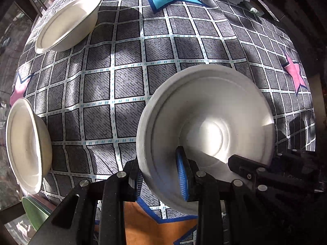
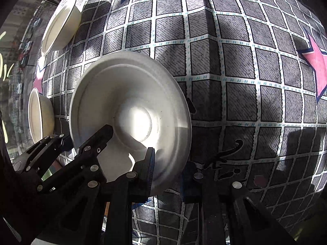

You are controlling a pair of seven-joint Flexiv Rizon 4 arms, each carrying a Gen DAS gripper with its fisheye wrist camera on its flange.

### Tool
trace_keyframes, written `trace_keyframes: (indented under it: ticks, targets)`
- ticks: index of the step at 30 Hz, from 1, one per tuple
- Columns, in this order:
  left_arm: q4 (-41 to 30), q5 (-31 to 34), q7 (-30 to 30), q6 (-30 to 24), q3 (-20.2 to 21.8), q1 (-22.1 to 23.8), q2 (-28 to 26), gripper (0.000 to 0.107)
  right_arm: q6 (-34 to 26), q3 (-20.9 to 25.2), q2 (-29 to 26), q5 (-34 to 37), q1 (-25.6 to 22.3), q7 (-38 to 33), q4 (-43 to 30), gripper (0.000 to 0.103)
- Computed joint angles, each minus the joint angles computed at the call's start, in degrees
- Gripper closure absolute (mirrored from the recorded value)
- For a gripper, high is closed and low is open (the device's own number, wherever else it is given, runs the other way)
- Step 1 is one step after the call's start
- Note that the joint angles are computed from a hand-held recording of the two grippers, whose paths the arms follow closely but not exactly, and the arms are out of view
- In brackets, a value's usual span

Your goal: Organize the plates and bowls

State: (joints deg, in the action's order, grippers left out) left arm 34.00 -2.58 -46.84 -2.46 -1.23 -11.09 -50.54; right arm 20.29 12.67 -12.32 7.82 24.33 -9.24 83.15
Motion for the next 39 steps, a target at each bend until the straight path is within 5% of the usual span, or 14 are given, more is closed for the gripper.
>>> trace_keyframes:
  ticks: [10, 19, 25, 26, 28, 30, 35, 39]
  targets:
    - [24.26, 0.46, 8.12, 6.14, -0.13, 3.26, 14.12, 0.074, -0.79, 2.64, 4.58, 0.91, 3.75, 9.59, 4.38, 0.080]
    - [37.25, 1.20, 14.21, 9.39, 0.37, 5.47, 22.18, 0.068, -1.95, 4.04, 6.31, 1.97, 6.35, 15.14, 5.45, 0.080]
    - [30.91, 0.13, 15.12, 9.65, 0.17, 7.63, 17.94, 0.028, -7.72, 4.01, 5.49, -0.45, 8.14, 17.91, 2.37, 0.080]
    - [29.68, -0.35, 14.88, 9.15, 0.13, 7.92, 17.25, 0.028, -8.64, 3.78, 6.48, -0.16, 7.59, 17.85, 2.87, 0.079]
    - [29.38, -0.52, 14.75, 10.10, 0.28, 8.14, 16.96, 0.027, -10.53, 3.44, 6.66, -0.61, 7.28, 18.71, 2.54, 0.051]
    - [27.18, -0.48, 15.48, 9.78, 0.24, 8.51, 15.62, 0.026, -11.56, 3.38, 7.84, -2.18, 7.05, 19.92, 3.42, 0.038]
    - [22.65, -1.47, 18.24, 7.20, 0.60, 10.28, 13.36, 0.026, -15.40, 2.85, 10.91, -4.10, 5.26, 20.85, 4.70, 0.038]
    - [18.09, -2.75, 20.19, 3.79, 0.08, 12.02, 11.99, 0.026, -16.93, 2.09, 10.71, -6.58, 4.18, 19.61, 3.14, 0.027]
